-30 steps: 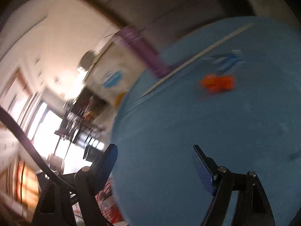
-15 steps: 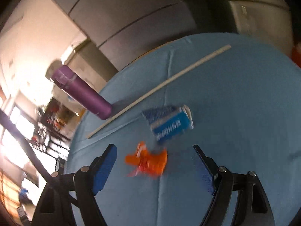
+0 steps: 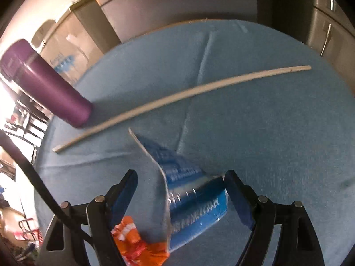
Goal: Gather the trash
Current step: 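Move both tools over the blue table toward the orange and blue wrappers, then grasp orange wrapper with left tool while right tool grasps blue carton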
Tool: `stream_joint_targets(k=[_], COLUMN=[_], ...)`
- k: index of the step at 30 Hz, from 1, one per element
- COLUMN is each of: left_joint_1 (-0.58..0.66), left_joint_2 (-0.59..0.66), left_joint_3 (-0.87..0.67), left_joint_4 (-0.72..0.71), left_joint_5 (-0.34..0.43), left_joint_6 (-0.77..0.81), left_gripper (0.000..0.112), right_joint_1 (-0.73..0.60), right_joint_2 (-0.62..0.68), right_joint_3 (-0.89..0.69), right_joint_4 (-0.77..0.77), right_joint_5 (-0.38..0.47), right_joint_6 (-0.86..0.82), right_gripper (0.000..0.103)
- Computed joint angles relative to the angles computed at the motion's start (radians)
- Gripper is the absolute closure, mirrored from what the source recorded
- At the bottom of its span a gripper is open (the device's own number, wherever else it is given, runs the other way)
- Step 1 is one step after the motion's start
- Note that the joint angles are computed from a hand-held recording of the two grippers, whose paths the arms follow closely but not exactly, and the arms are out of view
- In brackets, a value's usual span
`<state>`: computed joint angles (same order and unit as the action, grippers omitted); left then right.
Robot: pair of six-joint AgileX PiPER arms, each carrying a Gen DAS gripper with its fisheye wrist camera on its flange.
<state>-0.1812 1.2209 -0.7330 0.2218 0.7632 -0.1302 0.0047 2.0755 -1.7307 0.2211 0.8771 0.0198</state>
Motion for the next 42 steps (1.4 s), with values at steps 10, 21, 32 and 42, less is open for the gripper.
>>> stream_joint_targets(k=[10, 21, 32, 42], left_joint_1=[-0.117, -0.39, -0.451, -0.457], left_joint_2=[0.024, 0.158, 0.723, 0.997], left_joint_3=[-0.034, -0.252, -0.907, -1.276], left_joint_4=[0.032, 0.062, -0.224, -0.29], left_joint_5=[0.005, 0.035, 0.142, 0.303], left_joint_6=[-0.043, -0.104, -0.076, -0.229], left_gripper=[0.052, 0.052, 0.051, 0.047], right_joint_1=[-0.052, -0.245, -0.586, -0.989], right_joint_2=[-0.082, -0.379, -0.874, -0.943], right_joint_3=[0.13, 0.575, 1.147, 1.321], right_joint_4=[0.034, 0.53, 0.84, 0.949], right_joint_5=[-0.096, -0.187, -0.099, 0.178], right_joint_6=[0.006, -0.327, -0.78, -1.069], right_gripper=[0.039, 0.041, 0.041, 0.04])
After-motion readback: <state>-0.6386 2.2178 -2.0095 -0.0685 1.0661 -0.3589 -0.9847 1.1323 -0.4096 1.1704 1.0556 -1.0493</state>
